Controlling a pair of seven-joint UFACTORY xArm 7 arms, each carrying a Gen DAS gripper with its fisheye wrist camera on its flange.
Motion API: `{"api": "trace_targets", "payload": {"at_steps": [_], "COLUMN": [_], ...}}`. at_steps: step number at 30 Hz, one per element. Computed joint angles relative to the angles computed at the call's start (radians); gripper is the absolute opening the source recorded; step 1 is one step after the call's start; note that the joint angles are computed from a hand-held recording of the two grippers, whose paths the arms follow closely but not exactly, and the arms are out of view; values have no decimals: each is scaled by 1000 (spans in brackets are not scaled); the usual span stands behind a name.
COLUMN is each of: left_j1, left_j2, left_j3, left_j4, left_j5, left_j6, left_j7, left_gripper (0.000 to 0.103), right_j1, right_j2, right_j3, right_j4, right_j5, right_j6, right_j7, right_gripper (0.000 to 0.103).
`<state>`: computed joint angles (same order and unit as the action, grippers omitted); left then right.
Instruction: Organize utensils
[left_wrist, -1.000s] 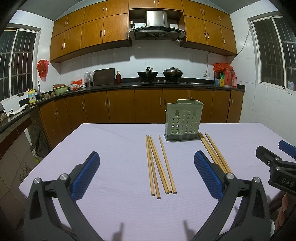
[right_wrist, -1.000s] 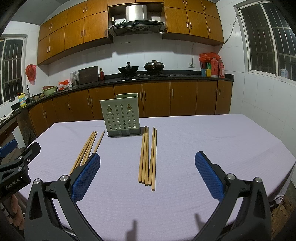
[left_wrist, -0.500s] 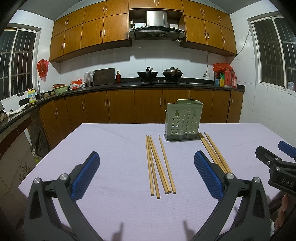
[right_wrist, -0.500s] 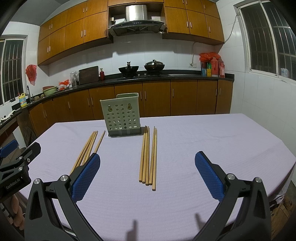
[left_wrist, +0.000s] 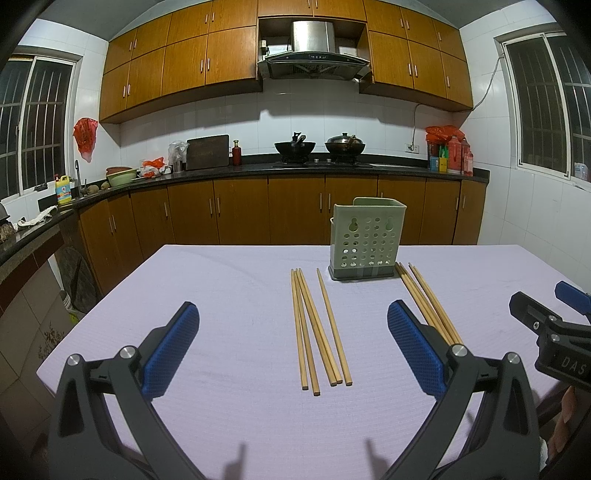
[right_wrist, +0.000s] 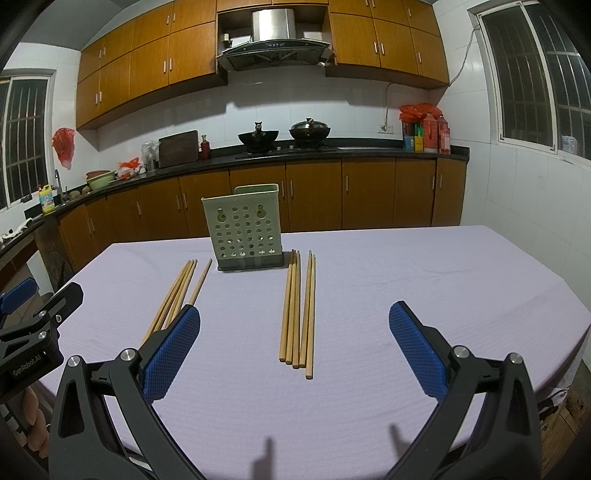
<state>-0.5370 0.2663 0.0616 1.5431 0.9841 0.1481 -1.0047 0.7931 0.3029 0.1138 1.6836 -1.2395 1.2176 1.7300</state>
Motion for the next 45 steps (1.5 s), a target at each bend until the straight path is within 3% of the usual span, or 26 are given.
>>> {"api": "trace_targets", "payload": {"at_steps": [27,34,37,39,43,45], "left_j1": [-8,-8,34,36,77,98], "left_j2": [5,19,40,110,198,255], "left_j3": [-8,-17,-66,-62,-105,-125], "left_j4": [13,19,51,114,234,314], "left_j5": [-10,-53,-126,-224,-419,-511], "left_j6": [21,50,94,107,208,267], "left_j7": [5,42,113,205,363,436], "left_gripper": [99,99,99,99,99,99], "right_j1": [0,-11,-35,-48,-111,-140], "right_j2": [-9,14,28,20,47,50], "right_j3": [4,-4,-16,-21,-32,-39], "right_j4": [-2,20,17,18,49,47], "right_j5": [7,43,60,100,252,317], "right_j6": [6,-16,-59,-62,-105,-146], "right_j7": [-5,-12,-10,-40,-87,-104], "right_gripper": [101,101,101,101,99,81]}}
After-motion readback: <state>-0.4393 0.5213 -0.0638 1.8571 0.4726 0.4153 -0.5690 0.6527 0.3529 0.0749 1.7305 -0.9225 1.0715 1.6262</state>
